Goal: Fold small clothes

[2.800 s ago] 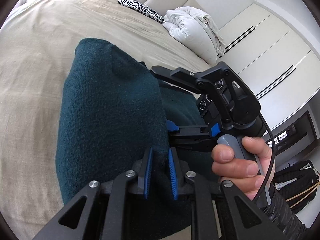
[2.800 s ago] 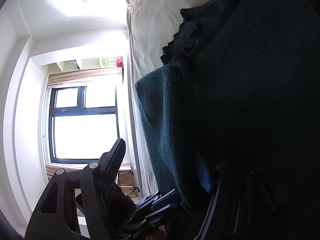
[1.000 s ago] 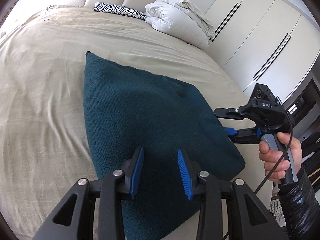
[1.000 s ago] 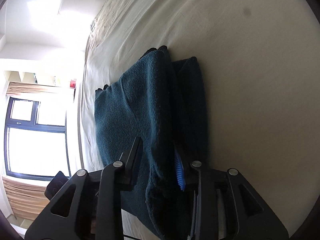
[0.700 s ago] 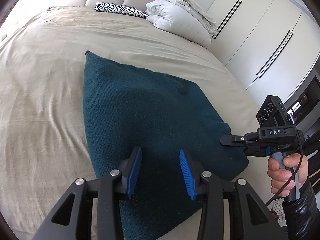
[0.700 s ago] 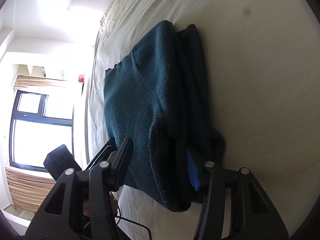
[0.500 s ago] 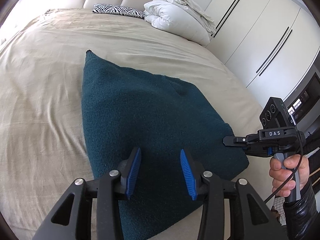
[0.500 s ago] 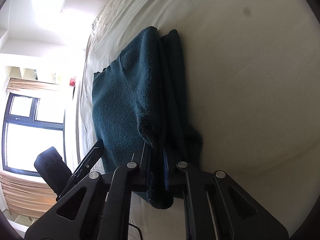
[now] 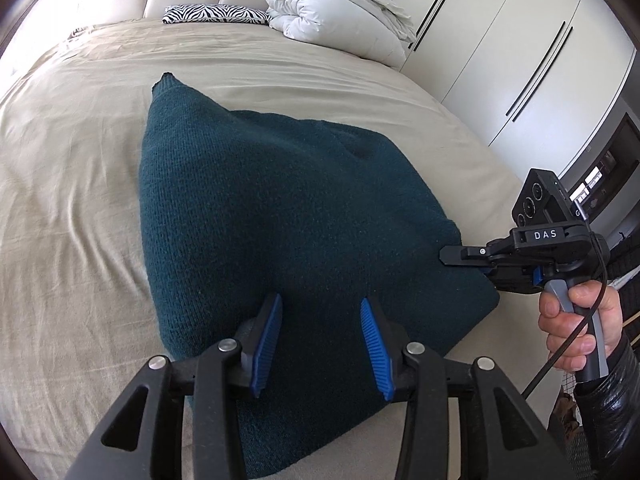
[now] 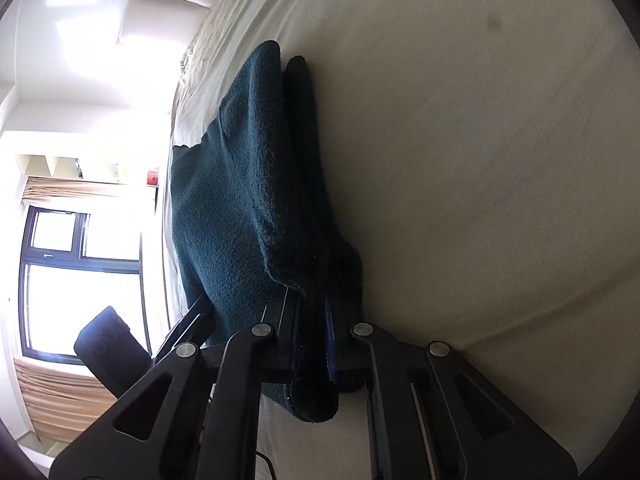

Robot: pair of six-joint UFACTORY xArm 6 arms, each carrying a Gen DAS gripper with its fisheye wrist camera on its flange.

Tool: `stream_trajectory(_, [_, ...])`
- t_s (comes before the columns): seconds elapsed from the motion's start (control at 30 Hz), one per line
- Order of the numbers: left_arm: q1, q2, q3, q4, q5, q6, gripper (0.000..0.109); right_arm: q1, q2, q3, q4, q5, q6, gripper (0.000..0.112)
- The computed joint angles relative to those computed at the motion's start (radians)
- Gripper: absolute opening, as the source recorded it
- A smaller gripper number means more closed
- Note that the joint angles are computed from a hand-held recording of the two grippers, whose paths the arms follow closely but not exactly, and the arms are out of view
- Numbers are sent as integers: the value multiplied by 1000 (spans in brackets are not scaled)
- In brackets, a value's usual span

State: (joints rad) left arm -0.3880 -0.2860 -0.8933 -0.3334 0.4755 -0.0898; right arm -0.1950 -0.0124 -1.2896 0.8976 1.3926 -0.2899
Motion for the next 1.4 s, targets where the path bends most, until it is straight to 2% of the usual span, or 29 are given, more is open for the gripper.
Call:
stream_trajectory(0.1, [-1, -25, 24, 15, -12, -21, 44, -3, -56, 15, -25, -22, 34, 15])
stream_trajectory(0.13, [-3, -31, 32, 31, -15, -32, 44, 10, -93, 33, -49, -69, 48, 20])
stream_trajectory(0.2, [-5, -35, 43, 38, -18, -34, 44, 40, -171, 64, -96, -158, 67, 21])
stream_trajectory(0.23, [-5, -35, 47, 33, -19, -33, 44, 51, -203, 76, -93, -171, 61, 21])
stream_trajectory(0.37, [-3, -37, 61, 11, -27, -16, 43, 86, -252, 74, -52, -97, -10, 21])
stream_trajectory(0.43, [-3, -40, 66, -15, -25, 0, 43, 105, -235, 84, -85, -68, -14, 21])
stream_trajectory(0.5, [2, -47, 68, -28, -12, 9, 42, 77, -193, 105, -145, -56, -21, 13])
stream_trajectory(0.53, [7, -54, 64, -26, 3, 6, 40, 68, -182, 124, -119, -65, -29, 6])
stream_trajectory(0.6, [17, -68, 49, 19, 25, -29, 38, 52, -181, 111, -95, -47, -13, 6])
stream_trajectory(0.63, [21, -76, 40, 56, 24, -47, 38, 57, -193, 100, -105, -57, -25, 11])
stream_trajectory(0.7, [31, -78, 18, 139, 1, -84, 42, 81, -202, 73, -122, -106, -39, 11])
stream_trajectory(0.73, [38, -65, -3, 177, -6, -104, 49, 80, -194, 51, -109, -110, -41, 11])
stream_trajectory(0.93, [102, 140, -217, 335, 10, -169, 50, 155, -27, -149, -92, -145, 11, 11])
stream_trajectory(1.03, [127, 254, -325, 354, 107, -164, 50, 199, 83, -244, -100, -201, 59, 11])
stream_trajectory(1.1, [142, 265, -302, 325, 74, -142, 51, 223, 151, -300, -162, -219, 114, 11])
stream_trajectory(1.17, [152, 256, -266, 281, 31, -113, 53, 222, 201, -327, -132, -231, 114, 10])
stream_trajectory(1.4, [168, 249, -216, 196, -31, -48, 56, 222, 311, -423, -84, -261, 91, 5])
